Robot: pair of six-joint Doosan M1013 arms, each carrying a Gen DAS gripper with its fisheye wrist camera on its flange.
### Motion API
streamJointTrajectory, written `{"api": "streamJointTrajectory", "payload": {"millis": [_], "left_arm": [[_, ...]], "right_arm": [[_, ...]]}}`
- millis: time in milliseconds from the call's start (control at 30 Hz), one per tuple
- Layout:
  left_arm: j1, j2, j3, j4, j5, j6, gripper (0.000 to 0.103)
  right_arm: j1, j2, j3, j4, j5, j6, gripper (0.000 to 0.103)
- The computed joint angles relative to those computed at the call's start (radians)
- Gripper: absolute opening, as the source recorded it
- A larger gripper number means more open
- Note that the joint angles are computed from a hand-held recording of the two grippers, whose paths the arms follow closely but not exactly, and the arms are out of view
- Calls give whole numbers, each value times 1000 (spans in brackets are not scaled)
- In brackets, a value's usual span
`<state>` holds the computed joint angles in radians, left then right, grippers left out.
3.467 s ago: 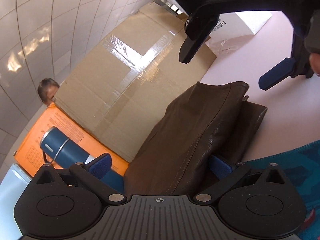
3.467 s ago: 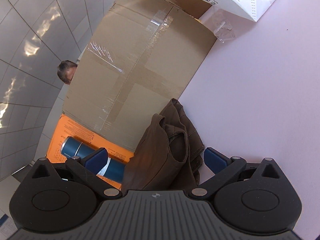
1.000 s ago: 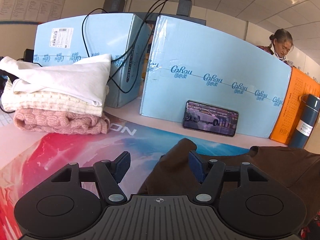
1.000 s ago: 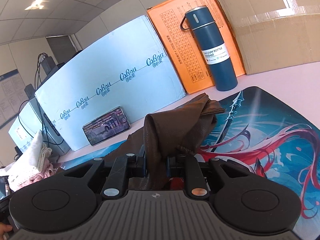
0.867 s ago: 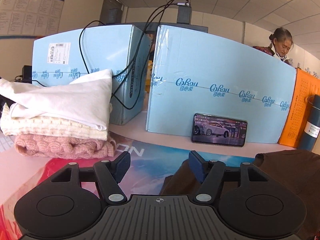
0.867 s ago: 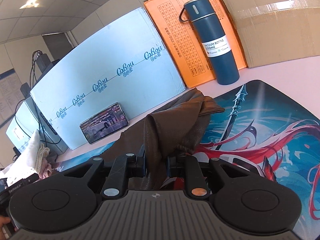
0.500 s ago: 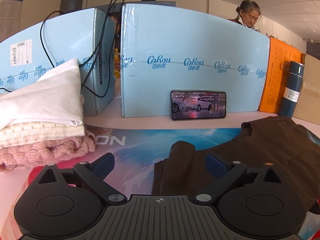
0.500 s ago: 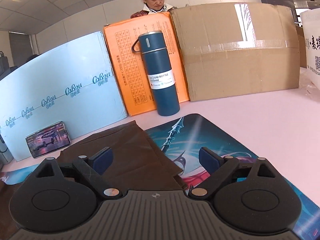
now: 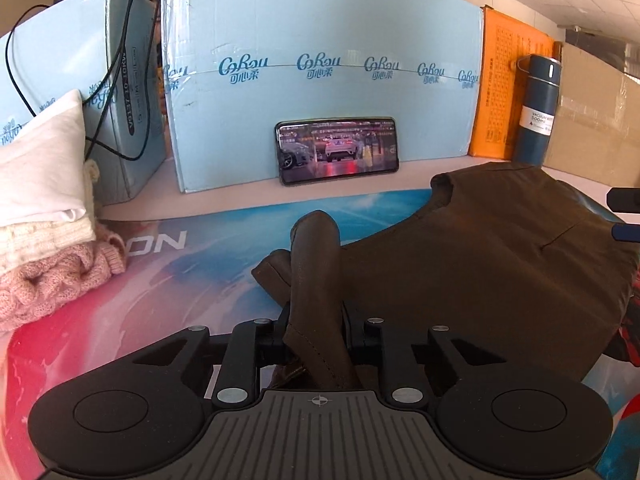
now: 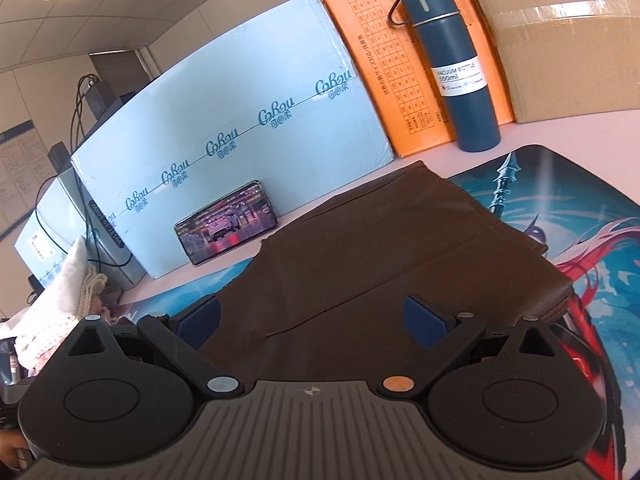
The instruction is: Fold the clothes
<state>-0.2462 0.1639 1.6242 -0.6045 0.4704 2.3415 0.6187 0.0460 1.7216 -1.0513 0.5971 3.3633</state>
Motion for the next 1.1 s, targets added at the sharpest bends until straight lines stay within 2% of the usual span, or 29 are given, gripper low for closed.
{"api": "streamJointTrajectory", "payload": {"millis": [100,167,233,267,333,400,500,567,700,767,800,833,867,933,967,1033,1100], "left_arm": [[-22,32,-32,215,-74,-137,21],[-20,45,-41,222,-113,-124,27],[-13,55,-55,235,-118,-131,46],[-7,55,-56,190,-125,-81,51],[5,53,-59,85,-137,31,84],[17,54,-69,-21,-120,145,92],[33,69,-112,-100,-15,264,92],[35,86,-149,-104,51,289,92],[14,153,-267,139,227,50,92],[0,172,-293,225,276,5,90],[-5,171,-288,235,276,22,84],[-7,167,-280,228,274,47,72],[-10,159,-266,229,254,65,64],[-18,141,-236,234,205,97,25],[-23,128,-215,235,163,112,18],[-28,100,-171,204,76,162,7],[-25,69,-128,101,15,258,5]], "right_arm": [[-5,13,-17,26,-23,-23,98],[-10,17,-21,28,-47,-20,98],[-22,15,-11,8,-101,8,98],[-28,14,-4,-4,-127,23,98],[-41,11,10,-25,-178,56,98],[-53,9,23,-31,-217,82,98],[-65,5,40,-58,-258,136,98],[-68,1,52,-119,-272,212,98],[-71,-2,62,-176,-286,286,98],[-72,-3,64,-175,-290,291,98],[-73,-3,65,-172,-293,292,98],[-74,-2,65,-165,-294,286,98],[-74,-2,65,-157,-294,278,98],[-75,-2,65,-152,-296,273,98],[-75,-2,65,-151,-297,275,98],[-77,-3,68,-155,-302,286,98],[-78,-4,72,-167,-307,305,98]]}}
